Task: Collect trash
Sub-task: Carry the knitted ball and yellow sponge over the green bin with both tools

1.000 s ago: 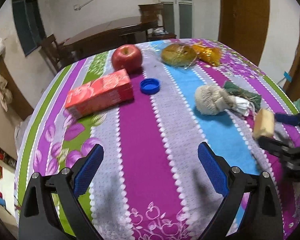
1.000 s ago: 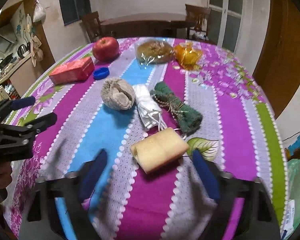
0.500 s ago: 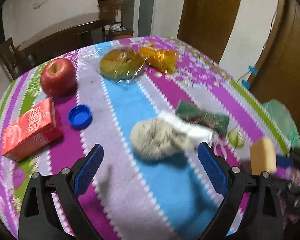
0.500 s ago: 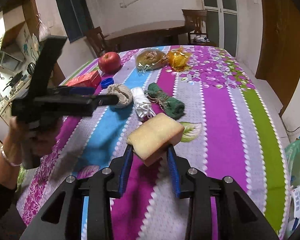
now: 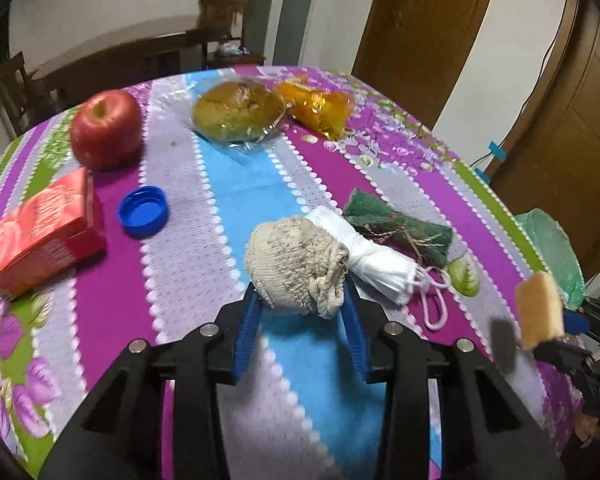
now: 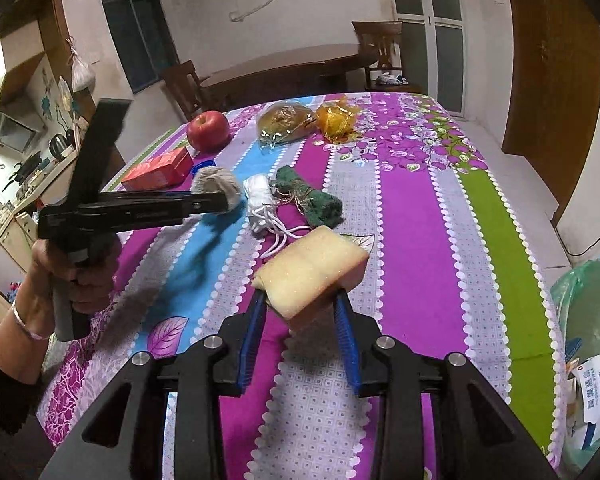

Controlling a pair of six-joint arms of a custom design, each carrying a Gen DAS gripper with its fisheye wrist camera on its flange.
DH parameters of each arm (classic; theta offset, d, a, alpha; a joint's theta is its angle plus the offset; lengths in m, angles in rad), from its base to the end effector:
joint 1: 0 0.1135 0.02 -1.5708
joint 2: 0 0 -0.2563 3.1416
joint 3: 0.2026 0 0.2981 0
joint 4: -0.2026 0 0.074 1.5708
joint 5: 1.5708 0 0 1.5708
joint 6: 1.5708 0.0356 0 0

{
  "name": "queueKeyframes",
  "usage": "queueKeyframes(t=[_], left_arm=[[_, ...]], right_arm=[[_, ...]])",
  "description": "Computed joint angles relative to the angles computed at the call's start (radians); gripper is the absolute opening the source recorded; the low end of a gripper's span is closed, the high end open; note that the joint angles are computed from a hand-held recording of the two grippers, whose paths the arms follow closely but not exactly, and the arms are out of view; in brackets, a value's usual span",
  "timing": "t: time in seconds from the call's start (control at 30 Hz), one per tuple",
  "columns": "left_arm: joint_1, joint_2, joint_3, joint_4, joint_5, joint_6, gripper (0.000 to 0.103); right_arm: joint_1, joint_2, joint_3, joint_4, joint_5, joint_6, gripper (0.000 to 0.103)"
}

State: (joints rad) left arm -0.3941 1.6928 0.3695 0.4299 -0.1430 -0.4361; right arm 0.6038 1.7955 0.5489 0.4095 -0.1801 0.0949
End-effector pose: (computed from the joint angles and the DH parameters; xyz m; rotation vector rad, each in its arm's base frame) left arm 0.2322 -0.0911 0.0144 -0.1137 2.4582 -0.1883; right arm 0.2433 0.1756 0.0247 -0.7016 2.3587 0.5321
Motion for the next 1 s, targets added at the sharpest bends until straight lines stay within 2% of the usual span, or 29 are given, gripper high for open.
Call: queueKeyframes(t=[0.1,0.27,0.4,0.5,0.7,1.0], left_arm=[[-0.053,-0.128,-0.066,-0.065,-0.09,-0.008,0.036],[-0.19,-0.35,-0.091,-0.31,-0.268,-0.08,0.036],[-0.281,-0.375,-0.018,-0.425,-0.358,-0.116,0.036],[-0.35,-0.312,0.077,-0.482,-0.434,-0.12,0.037],[-0.462,-0.123,0.301,-0.519,-0.497,-0.075,0.037],[-0.579,0.17,0.668,-0.563,-0.5,0.033,0.037]], right_arm=[[0.001,-0.02,-0.012,-0.002,0.003,-0.012,0.036],[-0.005,-0.076,-0.032,-0.027,0.006,-0.037,0.036],[-0.022,-0.171,-0.06,-0.083,0.02,-0.072,0.036],[-0.064,-0.27,-0.087,-0.146,0.019,-0.103,0.036],[-0.228,-0.482,-0.13,-0.307,-0.003,-0.187,0.036],[-0.603,-0.704,-0.124,-0.549,-0.112,-0.384,0.036]])
